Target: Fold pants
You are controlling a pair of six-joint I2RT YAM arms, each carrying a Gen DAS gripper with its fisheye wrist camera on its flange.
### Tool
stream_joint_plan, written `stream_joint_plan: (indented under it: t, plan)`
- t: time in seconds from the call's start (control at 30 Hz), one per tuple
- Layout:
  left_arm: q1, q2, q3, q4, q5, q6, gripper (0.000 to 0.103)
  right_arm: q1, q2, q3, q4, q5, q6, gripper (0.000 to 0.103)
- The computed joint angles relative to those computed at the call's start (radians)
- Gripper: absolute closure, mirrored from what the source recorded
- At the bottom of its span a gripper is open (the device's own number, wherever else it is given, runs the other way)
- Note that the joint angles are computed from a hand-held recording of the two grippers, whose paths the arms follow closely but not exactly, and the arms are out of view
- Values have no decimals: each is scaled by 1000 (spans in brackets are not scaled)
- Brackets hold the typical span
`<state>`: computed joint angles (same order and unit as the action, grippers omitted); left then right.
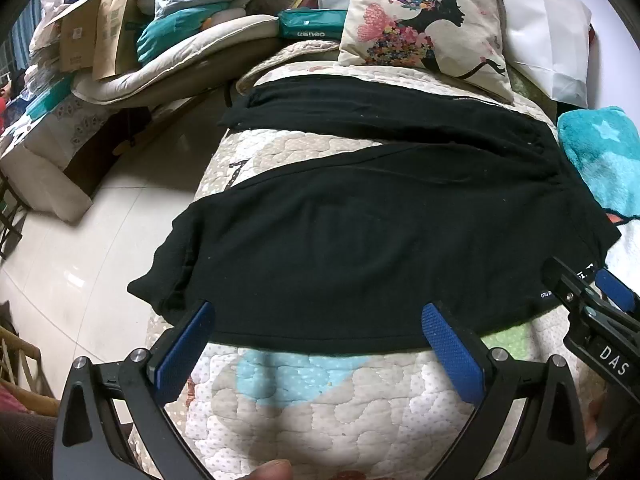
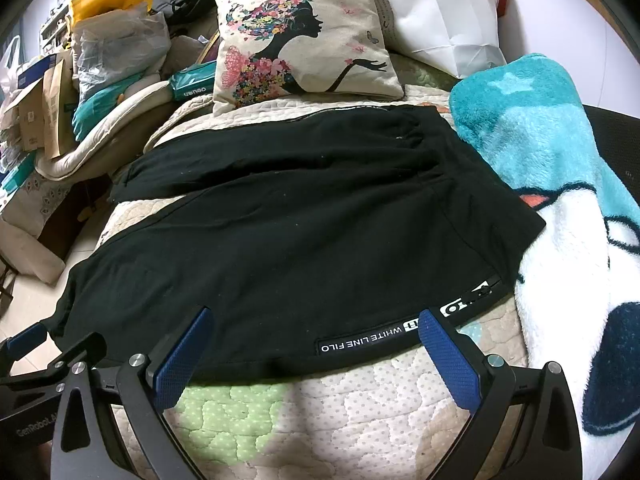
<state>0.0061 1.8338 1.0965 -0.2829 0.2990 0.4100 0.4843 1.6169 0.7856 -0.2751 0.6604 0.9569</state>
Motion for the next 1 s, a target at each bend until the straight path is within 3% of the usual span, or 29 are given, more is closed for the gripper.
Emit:
stream_joint_plan:
  t: [0.7,0.73,0.8,1.0]
  plan:
    - [-4,-8,-3,-4,1,-8,0,-3,2,-1,4,-3,-4,0]
    - [-3,-7,-2,-5,2,-7,0,17,22,-40,103,90,-35,0]
    - [-4,-7,-2,-6,2,-9,0,8,19,-31,67,52,-23,0]
    - [-5,-4,0,-9,2,-11,0,10,20,-38,97,90,-45,0]
